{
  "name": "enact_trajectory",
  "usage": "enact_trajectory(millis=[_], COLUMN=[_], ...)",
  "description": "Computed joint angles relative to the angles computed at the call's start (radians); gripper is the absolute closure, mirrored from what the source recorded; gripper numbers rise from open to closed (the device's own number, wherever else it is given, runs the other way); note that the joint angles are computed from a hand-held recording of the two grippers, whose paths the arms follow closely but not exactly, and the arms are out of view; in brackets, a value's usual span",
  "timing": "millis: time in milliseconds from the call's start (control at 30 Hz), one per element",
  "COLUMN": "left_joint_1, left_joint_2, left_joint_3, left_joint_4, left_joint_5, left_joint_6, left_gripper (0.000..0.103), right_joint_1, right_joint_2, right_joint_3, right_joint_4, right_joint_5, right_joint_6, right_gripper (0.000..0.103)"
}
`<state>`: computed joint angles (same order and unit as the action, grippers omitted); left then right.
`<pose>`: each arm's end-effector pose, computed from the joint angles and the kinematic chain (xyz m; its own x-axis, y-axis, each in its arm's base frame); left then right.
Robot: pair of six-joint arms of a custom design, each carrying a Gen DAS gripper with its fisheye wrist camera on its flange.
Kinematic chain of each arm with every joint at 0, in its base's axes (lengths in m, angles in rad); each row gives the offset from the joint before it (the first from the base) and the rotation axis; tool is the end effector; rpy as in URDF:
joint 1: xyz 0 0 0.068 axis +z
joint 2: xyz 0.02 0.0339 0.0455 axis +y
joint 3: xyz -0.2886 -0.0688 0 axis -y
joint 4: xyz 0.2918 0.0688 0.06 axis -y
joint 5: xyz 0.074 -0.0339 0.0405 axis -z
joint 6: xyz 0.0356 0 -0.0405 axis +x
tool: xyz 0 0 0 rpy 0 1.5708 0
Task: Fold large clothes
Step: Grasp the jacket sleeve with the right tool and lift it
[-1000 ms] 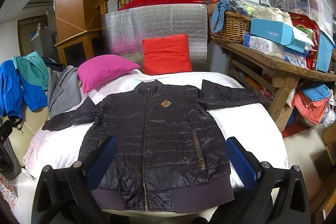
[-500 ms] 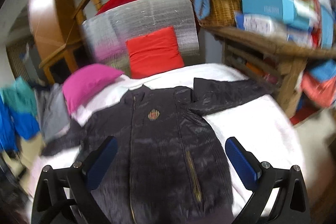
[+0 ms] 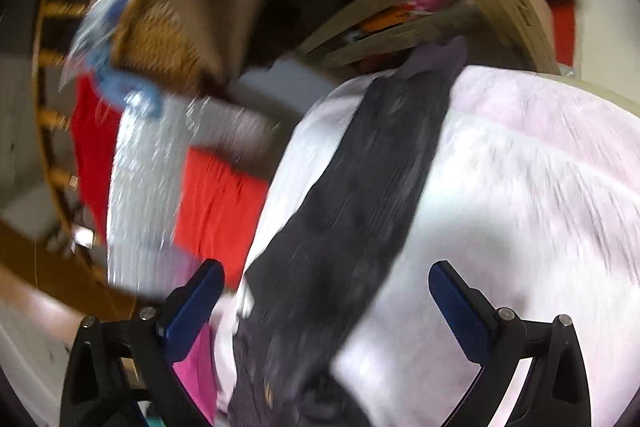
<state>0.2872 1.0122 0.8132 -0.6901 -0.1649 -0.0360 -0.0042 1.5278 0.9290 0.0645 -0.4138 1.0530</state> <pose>0.2225 0.0718 0.2746 -0.7306 -0.2528 -0.6343 -0.4052 0.9082 0.1047 0.3742 0.0127 0.2326 -0.5494 0.7979 -0.2481 0.2731 0.4520 0.8492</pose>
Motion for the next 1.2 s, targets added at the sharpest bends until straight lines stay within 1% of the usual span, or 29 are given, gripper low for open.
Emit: enact_trajectory(millis=[33, 100, 233, 300, 400, 433, 500, 533, 567, 600, 633, 667, 733, 800, 900, 1033, 1100, 1167, 1200], left_joint_1=[-0.01, -0.017, -0.041, -0.038, -0.052, -0.057, -0.069, -0.072, -0.074, -0.074, -0.069, -0.044, -0.028, -0.02, -0.029, -0.02, -0.019, -0.033, -0.031], left_joint_2=[0.022, 0.071, 0.13, 0.17, 0.206, 0.212, 0.216, 0.216, 0.213, 0.212, 0.213, 0.222, 0.229, 0.233, 0.221, 0.214, 0.2, 0.123, 0.088], left_joint_3=[-0.008, -0.002, -0.01, -0.002, 0.004, 0.001, -0.007, -0.01, -0.017, -0.021, -0.024, -0.02, -0.015, -0.014, -0.023, 0.023, 0.029, 0.012, 0.007], left_joint_4=[0.015, 0.02, 0.042, 0.052, 0.058, 0.065, 0.076, 0.081, 0.086, 0.087, 0.087, 0.092, 0.086, 0.088, 0.085, -0.017, 0.002, 0.035, 0.049], left_joint_5=[-0.012, -0.016, -0.048, -0.044, -0.056, -0.06, -0.07, -0.071, -0.07, -0.066, -0.054, -0.03, -0.004, -0.002, -0.014, 0.001, -0.018, -0.066, -0.074], left_joint_6=[0.003, 0.019, 0.039, 0.039, 0.027, 0.026, 0.023, 0.018, 0.01, 0.0, -0.012, -0.003, -0.014, -0.007, -0.023, -0.011, 0.006, 0.01, 0.018], left_gripper=[0.0, 0.0, 0.0, 0.0, 0.0, 0.0, 0.0, 0.0, 0.0, 0.0, 0.0, 0.0, 0.0, 0.0, 0.0, 0.0, 0.0, 0.0, 0.0], right_joint_1=[-0.016, -0.027, -0.046, -0.046, -0.035, -0.027, 0.001, 0.017, 0.023, 0.026, 0.025, 0.022, 0.015, 0.027, 0.07, 0.178, 0.255, 0.321, 0.356], right_joint_2=[0.06, 0.147, 0.296, 0.354, 0.413, 0.435, 0.46, 0.479, 0.486, 0.49, 0.489, 0.48, 0.448, 0.403, 0.356, 0.26, 0.214, 0.181, 0.173], right_joint_3=[0.034, 0.101, 0.237, 0.32, 0.419, 0.457, 0.509, 0.542, 0.552, 0.552, 0.537, 0.52, 0.469, 0.425, 0.425, 0.415, 0.415, 0.417, 0.424], right_joint_4=[0.012, -0.011, -0.072, -0.117, -0.198, -0.232, -0.294, -0.327, -0.333, -0.325, -0.294, -0.277, -0.205, -0.133, -0.106, -0.091, -0.088, -0.098, -0.105], right_joint_5=[-0.007, 0.009, 0.069, 0.12, 0.183, 0.212, 0.293, 0.346, 0.372, 0.382, 0.381, 0.375, 0.328, 0.301, 0.286, 0.277, 0.28, 0.275, 0.269], right_joint_6=[0.002, -0.002, -0.027, -0.074, -0.113, -0.136, -0.186, -0.218, -0.237, -0.248, -0.242, -0.234, -0.206, -0.217, -0.254, -0.291, -0.314, -0.329, -0.337], right_gripper=[0.0, 0.002, 0.017, 0.017, 0.018, 0.022, 0.033, 0.047, 0.06, 0.064, 0.074, 0.081, 0.088, 0.089, 0.089, 0.089, 0.089, 0.089, 0.089])
